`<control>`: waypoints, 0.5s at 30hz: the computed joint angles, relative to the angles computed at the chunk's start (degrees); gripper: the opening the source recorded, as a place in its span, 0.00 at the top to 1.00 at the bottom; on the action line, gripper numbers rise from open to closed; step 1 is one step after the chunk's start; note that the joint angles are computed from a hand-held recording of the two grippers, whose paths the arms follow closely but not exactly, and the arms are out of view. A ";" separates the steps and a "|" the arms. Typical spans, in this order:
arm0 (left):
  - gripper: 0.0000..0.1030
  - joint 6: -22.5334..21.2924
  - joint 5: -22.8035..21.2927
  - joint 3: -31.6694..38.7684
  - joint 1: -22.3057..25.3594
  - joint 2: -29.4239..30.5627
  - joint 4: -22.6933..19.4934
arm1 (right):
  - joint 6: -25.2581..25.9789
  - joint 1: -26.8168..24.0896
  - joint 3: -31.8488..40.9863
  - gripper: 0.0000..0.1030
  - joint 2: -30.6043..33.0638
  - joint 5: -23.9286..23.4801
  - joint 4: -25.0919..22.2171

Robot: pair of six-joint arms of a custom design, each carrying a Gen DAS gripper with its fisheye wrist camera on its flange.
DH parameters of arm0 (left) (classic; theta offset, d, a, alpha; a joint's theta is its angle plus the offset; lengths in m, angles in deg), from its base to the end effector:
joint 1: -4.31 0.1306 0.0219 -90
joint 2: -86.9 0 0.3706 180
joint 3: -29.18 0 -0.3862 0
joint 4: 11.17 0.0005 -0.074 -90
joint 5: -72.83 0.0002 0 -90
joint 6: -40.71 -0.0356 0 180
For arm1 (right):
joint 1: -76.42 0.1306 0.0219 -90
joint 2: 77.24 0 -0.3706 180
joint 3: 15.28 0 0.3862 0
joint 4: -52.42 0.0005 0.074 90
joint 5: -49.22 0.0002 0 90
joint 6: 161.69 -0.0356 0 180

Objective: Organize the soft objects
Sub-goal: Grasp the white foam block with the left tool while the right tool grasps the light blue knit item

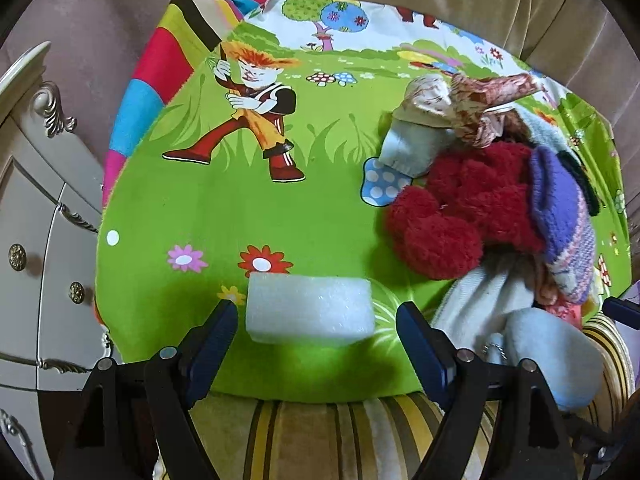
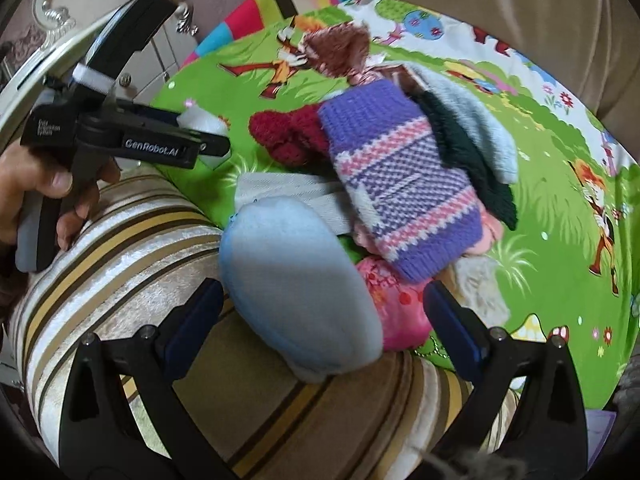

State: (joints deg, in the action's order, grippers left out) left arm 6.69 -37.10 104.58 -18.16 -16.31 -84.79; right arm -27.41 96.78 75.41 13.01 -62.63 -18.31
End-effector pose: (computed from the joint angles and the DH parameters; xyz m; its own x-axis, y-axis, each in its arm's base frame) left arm 0.3287 -0.1234 0.3782 -0.7297 -0.5414 -0.4176 -0.5844 0.8109 -0.0302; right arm 0.4133 0.1670 0.4033 -0.3243 -0.8115 -0.4861 -0.9316 0.3631 0.0154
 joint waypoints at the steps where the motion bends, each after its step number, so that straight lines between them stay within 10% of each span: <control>1: 0.20 -0.43 0.33 -0.04 0.37 0.22 0.11 | 0.05 0.32 0.26 0.02 0.49 0.25 -0.21; 7: 0.41 -1.21 1.49 -0.64 1.22 0.45 1.13 | -0.27 1.14 1.81 0.03 2.76 0.42 -0.97; 15: 0.42 1.74 -2.99 -0.22 -1.99 -0.94 -0.26 | 2.33 0.34 1.42 0.59 2.66 -2.80 -4.58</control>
State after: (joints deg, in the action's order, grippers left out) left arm 8.43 -40.09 104.35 -20.15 -17.25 -85.06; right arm -25.07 97.12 76.82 15.68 -65.43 -22.89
